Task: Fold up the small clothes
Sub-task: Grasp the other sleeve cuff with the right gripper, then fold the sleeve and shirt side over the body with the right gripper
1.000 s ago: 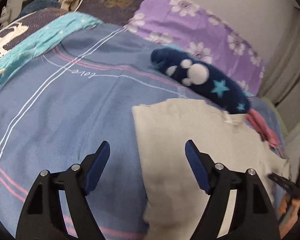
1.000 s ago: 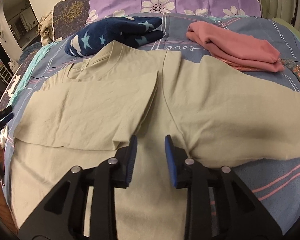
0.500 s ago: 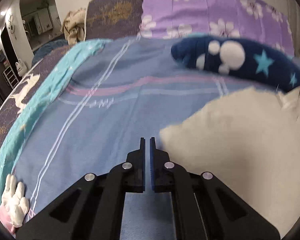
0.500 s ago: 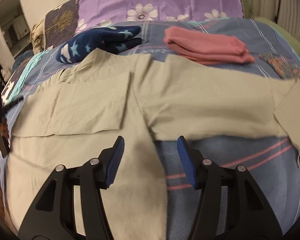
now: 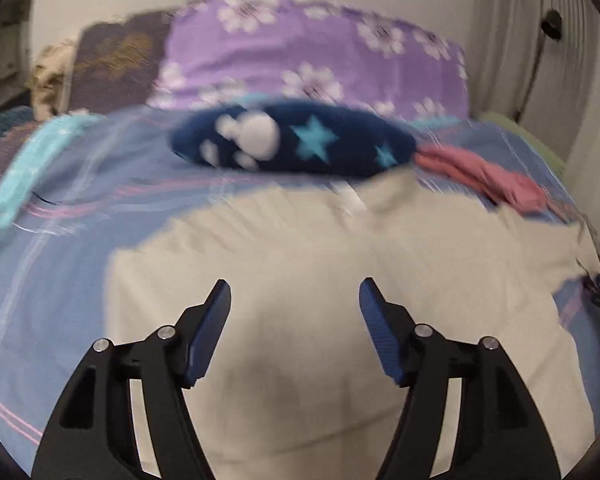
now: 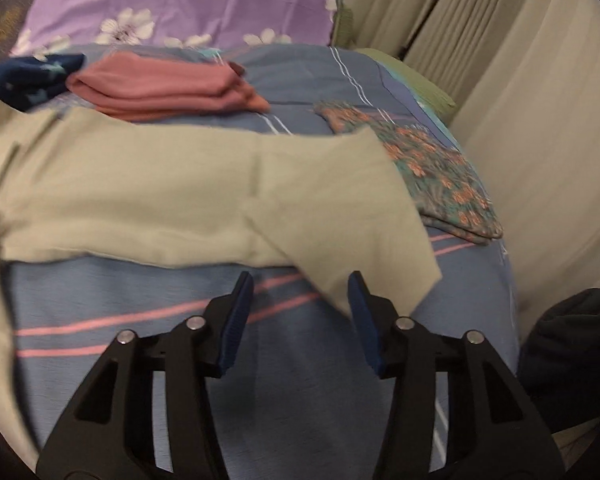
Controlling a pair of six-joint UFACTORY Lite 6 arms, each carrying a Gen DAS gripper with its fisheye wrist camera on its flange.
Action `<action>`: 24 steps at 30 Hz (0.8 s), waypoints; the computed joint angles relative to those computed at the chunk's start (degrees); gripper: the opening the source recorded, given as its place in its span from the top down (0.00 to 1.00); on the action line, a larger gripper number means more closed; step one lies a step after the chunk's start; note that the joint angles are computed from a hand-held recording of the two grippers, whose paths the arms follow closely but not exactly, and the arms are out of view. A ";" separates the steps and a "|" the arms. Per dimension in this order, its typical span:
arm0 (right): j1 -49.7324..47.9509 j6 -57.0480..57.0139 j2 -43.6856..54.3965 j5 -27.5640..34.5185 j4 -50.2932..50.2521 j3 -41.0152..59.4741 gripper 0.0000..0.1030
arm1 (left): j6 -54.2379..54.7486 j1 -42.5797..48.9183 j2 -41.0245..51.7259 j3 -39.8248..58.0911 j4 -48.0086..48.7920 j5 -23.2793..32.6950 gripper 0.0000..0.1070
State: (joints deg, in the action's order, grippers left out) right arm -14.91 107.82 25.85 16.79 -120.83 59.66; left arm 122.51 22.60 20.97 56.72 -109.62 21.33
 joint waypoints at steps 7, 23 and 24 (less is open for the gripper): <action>-11.91 5.13 -3.81 -24.05 2.58 4.17 0.95 | 19.71 -7.69 5.17 -0.84 -18.30 -7.41 0.22; 19.28 13.18 1.07 -56.77 7.72 14.68 0.93 | 13.27 -6.68 5.73 -0.65 -13.12 -4.29 0.21; 22.96 13.71 3.10 -53.04 5.92 15.51 0.91 | 11.94 -6.41 5.28 -0.93 -12.05 -3.82 0.21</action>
